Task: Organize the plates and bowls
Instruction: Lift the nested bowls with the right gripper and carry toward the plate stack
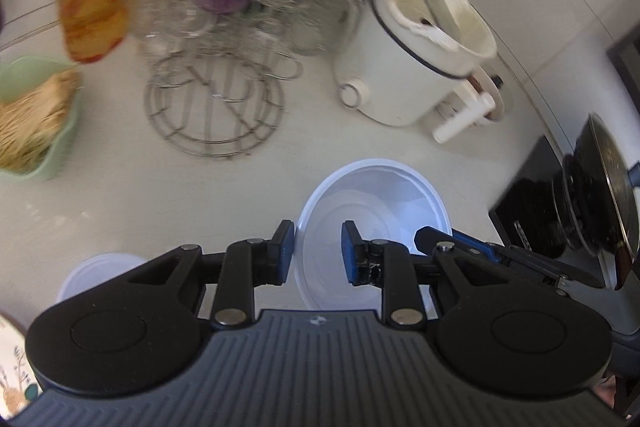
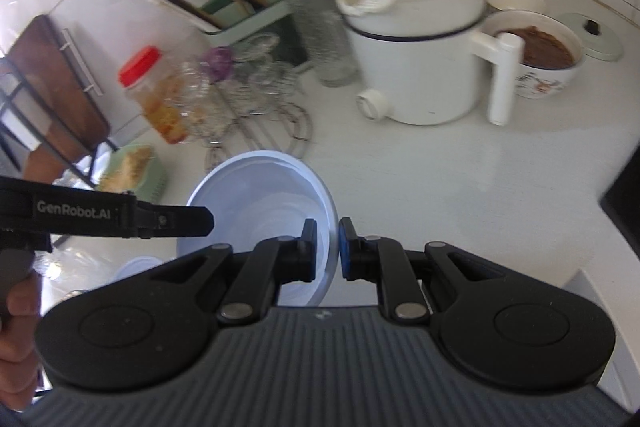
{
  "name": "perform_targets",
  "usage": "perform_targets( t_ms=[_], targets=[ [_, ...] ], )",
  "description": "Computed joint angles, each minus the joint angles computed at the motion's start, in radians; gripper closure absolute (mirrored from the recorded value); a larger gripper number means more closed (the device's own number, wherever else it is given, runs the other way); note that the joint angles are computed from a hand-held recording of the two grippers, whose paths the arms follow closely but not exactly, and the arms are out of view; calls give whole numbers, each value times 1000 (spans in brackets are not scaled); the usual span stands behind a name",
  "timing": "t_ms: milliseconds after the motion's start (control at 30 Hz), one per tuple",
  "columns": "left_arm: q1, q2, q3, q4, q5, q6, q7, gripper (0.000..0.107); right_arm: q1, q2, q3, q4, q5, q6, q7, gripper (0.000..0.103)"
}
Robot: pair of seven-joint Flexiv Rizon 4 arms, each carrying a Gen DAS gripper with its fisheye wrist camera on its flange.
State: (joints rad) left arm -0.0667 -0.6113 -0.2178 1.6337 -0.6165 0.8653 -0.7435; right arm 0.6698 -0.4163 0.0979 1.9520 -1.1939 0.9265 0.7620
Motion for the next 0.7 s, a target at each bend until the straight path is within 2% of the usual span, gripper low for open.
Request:
perform_targets(
  t_ms=[333,700],
  targets=[
    [67,66,20,84,-81,64,11,79,21,-84,-36,-120,-58,112,-46,89],
    [115,90,42,100,-161,128,-39,79,31,-202,-118,-281,-84,311,-145,89]
  ],
)
